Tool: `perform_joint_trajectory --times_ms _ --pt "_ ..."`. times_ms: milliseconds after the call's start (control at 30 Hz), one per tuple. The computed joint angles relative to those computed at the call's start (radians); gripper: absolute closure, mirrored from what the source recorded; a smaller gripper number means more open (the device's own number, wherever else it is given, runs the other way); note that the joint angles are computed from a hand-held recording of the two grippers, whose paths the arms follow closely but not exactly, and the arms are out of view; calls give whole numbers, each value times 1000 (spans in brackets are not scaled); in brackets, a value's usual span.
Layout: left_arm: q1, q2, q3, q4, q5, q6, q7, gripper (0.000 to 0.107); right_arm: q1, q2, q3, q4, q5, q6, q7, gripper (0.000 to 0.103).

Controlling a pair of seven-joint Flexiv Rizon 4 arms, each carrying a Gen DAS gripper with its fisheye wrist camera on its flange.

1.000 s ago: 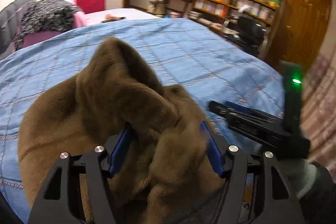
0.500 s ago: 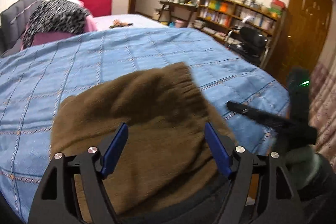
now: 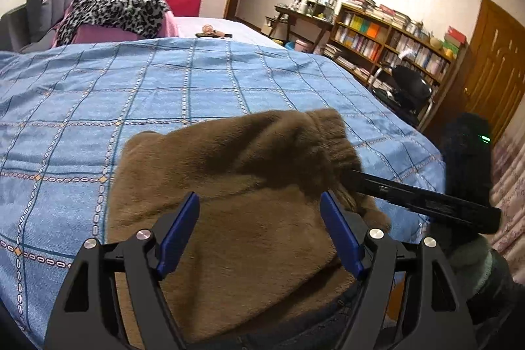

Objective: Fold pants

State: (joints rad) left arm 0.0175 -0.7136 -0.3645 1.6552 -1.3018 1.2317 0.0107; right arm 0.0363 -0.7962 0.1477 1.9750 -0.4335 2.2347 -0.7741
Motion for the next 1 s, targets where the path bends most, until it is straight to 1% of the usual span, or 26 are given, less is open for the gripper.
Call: perform_joint_trajectory --times_ms 33,133,200,300,367,400,433,500,533,567,600,633,667,700,733,767,867,1000 --pt "3 -2 4 -6 5 -8 -15 31 -20 13 18 17 -25 19 3 92" --pt "18 -6 4 -24 6 -33 -47 31 -41 61 30 78 -55 48 15 93" --pt "26 -6 -8 -32 -20 -38 -24 31 -48 83 35 111 -61 64 34 94" --pt "20 0 -5 -34 -31 -55 -8 30 -69 103 43 148 -83 88 83 94" --pt "9 -1 4 -31 -8 -84 -16 30 -35 115 17 165 -59 55 80 94" --pt "5 -3 8 -28 7 -98 -16 30 -8 119 -2 170 -32 13 74 94" --pt "0 -8 14 -26 30 -113 -18 30 -1 111 -5 165 -22 -16 78 94" --pt "-18 -29 38 -24 125 -154 -50 30 0 95 -1 157 -6 -57 85 94" --pt "-22 -37 42 -23 158 -160 -64 30 8 88 -5 154 11 -64 77 94" --pt "-27 -44 41 -14 182 -153 -63 30 14 87 -8 153 28 -72 72 93" --pt "-26 -45 30 1 189 -134 -46 27 10 84 -3 152 40 -71 72 93" --pt "-25 -45 10 20 180 -95 -6 23 5 80 2 149 47 -66 69 92" --pt "-16 -44 -30 44 140 -33 81 22 5 78 6 152 57 -56 65 81" --pt "-11 -44 -57 56 110 10 140 20 9 79 3 150 71 -54 64 72" --pt "-7 -45 -70 62 96 26 165 20 17 79 -2 150 99 -43 64 52" --pt "-5 -46 -75 63 88 30 173 19 19 75 -4 146 117 -27 65 41" --pt "0 -49 -70 60 90 7 149 19 -4 57 8 134 119 7 81 41" --pt "-1 -43 -67 64 82 4 149 19 -53 5 32 68 57 -15 141 40"
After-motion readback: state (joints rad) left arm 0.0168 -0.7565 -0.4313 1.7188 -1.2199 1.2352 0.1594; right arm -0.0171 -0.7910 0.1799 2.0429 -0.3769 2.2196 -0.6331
